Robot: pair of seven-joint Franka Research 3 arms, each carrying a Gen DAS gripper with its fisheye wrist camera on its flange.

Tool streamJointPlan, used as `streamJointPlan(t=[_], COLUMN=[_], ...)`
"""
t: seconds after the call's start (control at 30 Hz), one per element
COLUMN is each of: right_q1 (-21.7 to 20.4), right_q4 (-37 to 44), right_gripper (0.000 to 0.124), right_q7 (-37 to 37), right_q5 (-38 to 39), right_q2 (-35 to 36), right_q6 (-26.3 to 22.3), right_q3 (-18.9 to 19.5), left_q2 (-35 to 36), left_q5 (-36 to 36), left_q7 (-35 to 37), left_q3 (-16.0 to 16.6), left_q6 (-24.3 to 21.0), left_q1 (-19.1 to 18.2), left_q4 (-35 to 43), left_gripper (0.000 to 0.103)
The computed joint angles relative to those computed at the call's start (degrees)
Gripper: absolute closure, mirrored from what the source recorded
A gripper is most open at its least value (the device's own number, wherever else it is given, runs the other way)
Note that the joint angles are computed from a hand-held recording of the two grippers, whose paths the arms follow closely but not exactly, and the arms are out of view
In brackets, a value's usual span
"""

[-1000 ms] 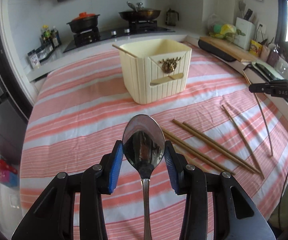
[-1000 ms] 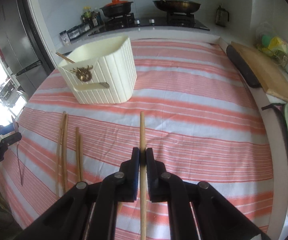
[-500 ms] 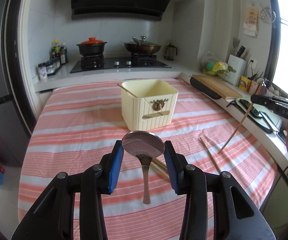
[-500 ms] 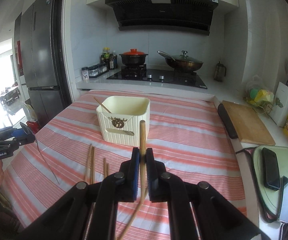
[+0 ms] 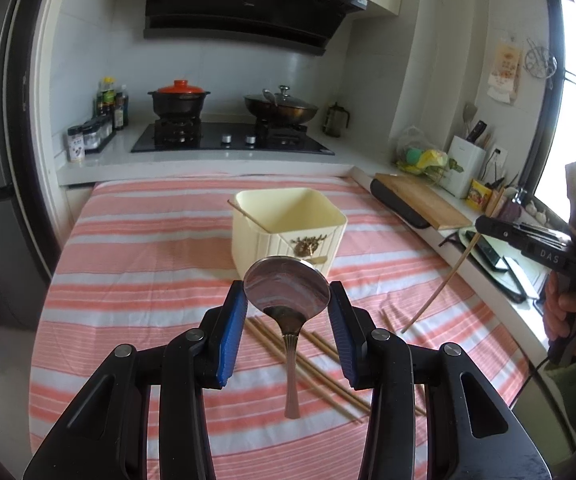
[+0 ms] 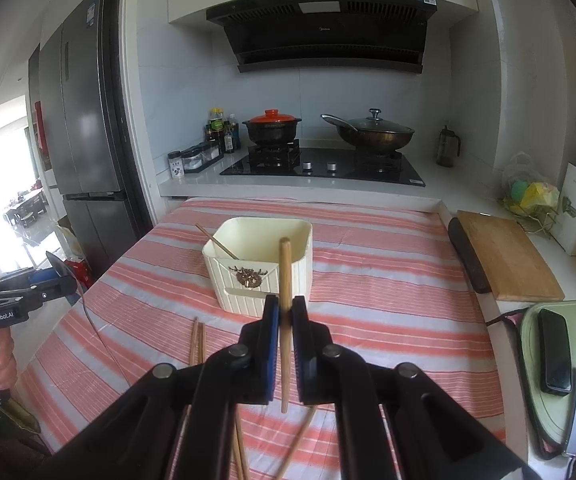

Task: Organize utensils
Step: 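Carry spoon into holder with left tool while right tool drops chopstick in, then withdraw both tools and lower them toward the remaining chopsticks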

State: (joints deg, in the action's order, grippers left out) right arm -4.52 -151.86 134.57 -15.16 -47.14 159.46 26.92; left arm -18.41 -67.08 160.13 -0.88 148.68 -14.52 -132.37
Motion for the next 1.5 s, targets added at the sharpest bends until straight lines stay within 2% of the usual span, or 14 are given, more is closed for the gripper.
streamJointPlan(t=[0.27,0.4,0.57,0.7,0.8,0.87,0.97,1.1,1.17,1.23,1.27,1.33,1.4,1.5], right_q1=[-2.0,-5.3,-13.7,-24.3,-30.3,-29.1,-22.2,-17.3,-15.6,-14.1,-13.4,-12.1,-10.8,-8.3], right_q4=[4.6,9.3,17.1,23.0,26.8,29.3,32.0,34.4,36.0,37.1,37.2,35.8,33.5,28.8], right_gripper=[0.117,0.117,0.117,0.117,0.117,0.117,0.117,0.117,0.117,0.113,0.11,0.091,0.08,0.08], right_q7=[-1.8,-2.6,-0.6,3.4,6.0,5.1,-1.6,-7.9,-10.1,-9.1,-9.2,-9.7,-9.1,-9.1], right_q5=[-0.5,-2.2,-6.3,-11.0,-15.6,-16.8,-11.4,-4.3,-2.4,-3.2,-2.6,-0.3,0.2,-0.1], right_q2=[5.9,10.0,16.0,21.1,26.7,32.1,39.4,44.8,46.9,48.0,47.8,45.7,42.2,34.3], right_q6=[3.0,5.8,10.9,15.3,15.5,12.3,6.5,1.1,-1.4,-3.0,-3.0,-1.4,0.3,1.2], right_q3=[-1.2,-1.0,2.9,9.9,15.1,14.9,10.2,6.5,5.2,4.0,3.3,1.9,0.3,-2.2], left_q2=[5.5,9.8,17.8,25.7,31.9,35.7,40.4,45.6,47.8,48.5,48.1,45.1,40.0,30.3], left_q5=[0.7,0.6,1.9,5.3,12.8,19.4,28.9,37.5,42.2,45.4,45.4,43.3,40.3,31.3], left_q7=[-4.2,-6.3,-11.2,-17.2,-24.5,-30.2,-38.1,-45.7,-50.4,-54.5,-55.1,-53.2,-48.6,-36.7], left_q3=[-0.6,-2.3,-5.8,-9.6,-11.2,-11.2,-10.2,-9.8,-8.9,-8.5,-9.2,-12.2,-15.7,-20.2], left_q6=[-4.1,-4.1,-1.6,2.7,5.9,6.1,4.5,-0.5,-2.1,-3.6,-3.5,-1.9,1.7,4.5], left_q1=[1.6,2.8,4.4,5.2,4.4,3.4,1.5,0.4,-0.7,-1.0,-0.3,2.8,6.6,13.3], left_q4=[10.1,17.8,29.9,38.9,44.1,46.8,50.0,54.7,57.1,58.1,57.6,54.1,47.9,37.1], left_gripper=[0.062,0.062,0.062,0.062,0.062,0.062,0.062,0.061,0.06,0.06,0.057,0.044,0.025,0.012])
